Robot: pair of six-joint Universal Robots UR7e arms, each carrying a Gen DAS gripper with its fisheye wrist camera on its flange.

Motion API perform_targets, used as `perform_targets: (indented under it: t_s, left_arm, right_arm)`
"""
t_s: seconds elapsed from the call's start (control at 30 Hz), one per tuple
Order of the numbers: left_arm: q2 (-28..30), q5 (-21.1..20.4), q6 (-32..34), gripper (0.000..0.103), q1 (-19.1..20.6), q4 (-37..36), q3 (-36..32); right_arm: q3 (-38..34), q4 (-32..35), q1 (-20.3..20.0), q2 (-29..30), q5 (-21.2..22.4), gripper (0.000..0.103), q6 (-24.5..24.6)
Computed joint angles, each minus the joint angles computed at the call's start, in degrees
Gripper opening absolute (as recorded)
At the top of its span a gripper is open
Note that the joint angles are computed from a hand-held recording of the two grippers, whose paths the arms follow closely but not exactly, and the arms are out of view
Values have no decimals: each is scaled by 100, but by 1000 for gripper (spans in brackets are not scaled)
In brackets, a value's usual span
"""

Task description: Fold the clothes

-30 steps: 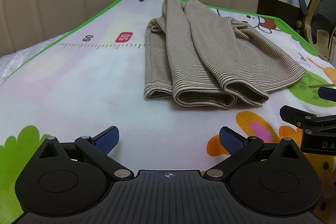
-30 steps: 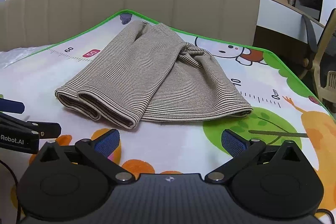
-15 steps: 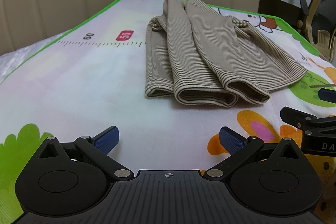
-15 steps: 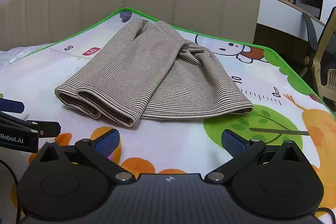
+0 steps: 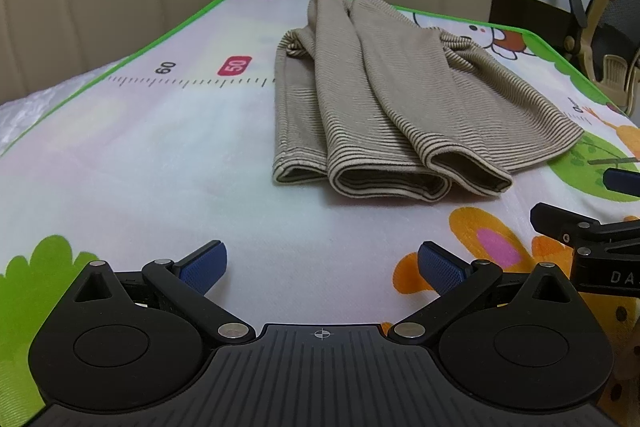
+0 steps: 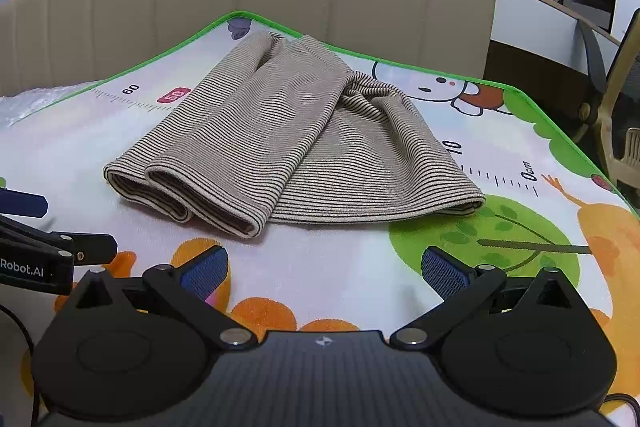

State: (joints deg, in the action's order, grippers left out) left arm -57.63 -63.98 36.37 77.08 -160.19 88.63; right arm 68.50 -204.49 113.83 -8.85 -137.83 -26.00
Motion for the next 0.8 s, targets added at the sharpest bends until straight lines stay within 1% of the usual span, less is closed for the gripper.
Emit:
perform_targets:
  t_s: [0.8]
  left_arm:
    - [29, 98, -33, 103, -32, -133, 35]
  right_arm:
    - [81, 88, -52, -49, 139, 103, 52]
